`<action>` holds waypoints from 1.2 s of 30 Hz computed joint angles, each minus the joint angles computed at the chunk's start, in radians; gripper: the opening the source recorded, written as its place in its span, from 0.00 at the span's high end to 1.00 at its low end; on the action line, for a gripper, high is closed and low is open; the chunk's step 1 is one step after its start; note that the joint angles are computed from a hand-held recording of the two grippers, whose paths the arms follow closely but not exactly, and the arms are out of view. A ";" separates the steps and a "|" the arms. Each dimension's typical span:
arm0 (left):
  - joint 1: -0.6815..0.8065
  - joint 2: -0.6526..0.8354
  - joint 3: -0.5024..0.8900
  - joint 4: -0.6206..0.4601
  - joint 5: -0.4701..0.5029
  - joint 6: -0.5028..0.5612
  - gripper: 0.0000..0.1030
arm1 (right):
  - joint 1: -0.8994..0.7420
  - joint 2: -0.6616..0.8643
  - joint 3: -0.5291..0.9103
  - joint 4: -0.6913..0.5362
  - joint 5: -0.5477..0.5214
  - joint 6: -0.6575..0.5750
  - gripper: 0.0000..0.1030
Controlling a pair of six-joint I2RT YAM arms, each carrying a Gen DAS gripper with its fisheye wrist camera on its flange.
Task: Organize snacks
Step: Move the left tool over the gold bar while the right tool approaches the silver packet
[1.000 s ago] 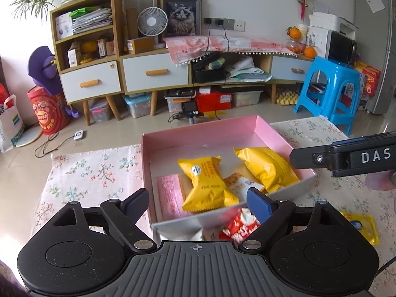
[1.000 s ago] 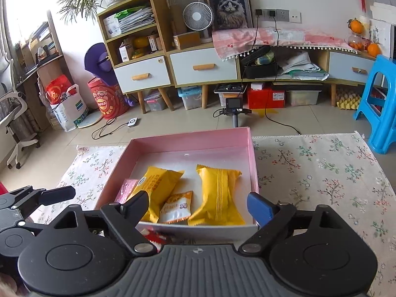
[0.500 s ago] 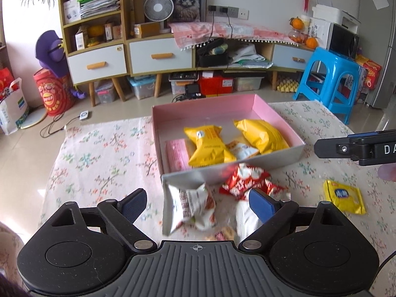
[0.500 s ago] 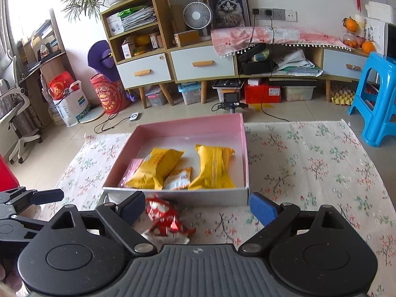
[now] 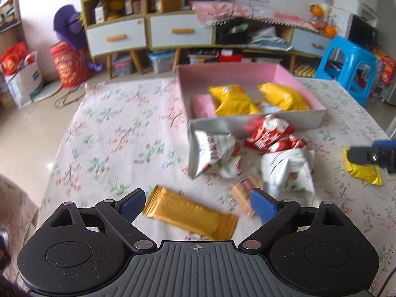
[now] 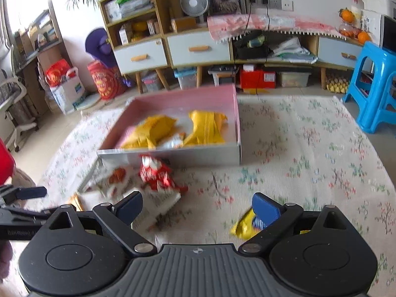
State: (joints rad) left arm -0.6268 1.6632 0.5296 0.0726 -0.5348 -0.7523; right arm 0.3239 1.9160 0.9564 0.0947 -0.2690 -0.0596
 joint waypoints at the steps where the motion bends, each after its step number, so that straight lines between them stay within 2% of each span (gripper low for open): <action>1: 0.003 0.008 -0.001 -0.006 0.002 -0.014 0.10 | 0.006 -0.002 -0.004 -0.010 0.008 -0.003 0.15; 16: 0.074 0.126 0.051 -0.045 0.059 -0.101 0.10 | 0.090 0.021 -0.003 -0.139 0.028 -0.027 0.15; 21: 0.074 0.197 0.096 -0.077 0.004 -0.153 0.10 | 0.121 0.034 -0.003 -0.144 0.047 -0.027 0.15; 24: 0.076 0.209 0.090 -0.054 -0.010 -0.174 0.10 | 0.134 0.037 -0.003 -0.145 0.057 -0.035 0.15; 29: 0.077 0.216 0.084 -0.049 0.030 -0.142 0.10 | 0.131 0.025 -0.010 -0.167 0.063 -0.067 0.15; 36: 0.070 0.168 -0.004 0.025 0.059 -0.106 0.10 | 0.091 0.008 -0.053 -0.149 0.043 -0.117 0.14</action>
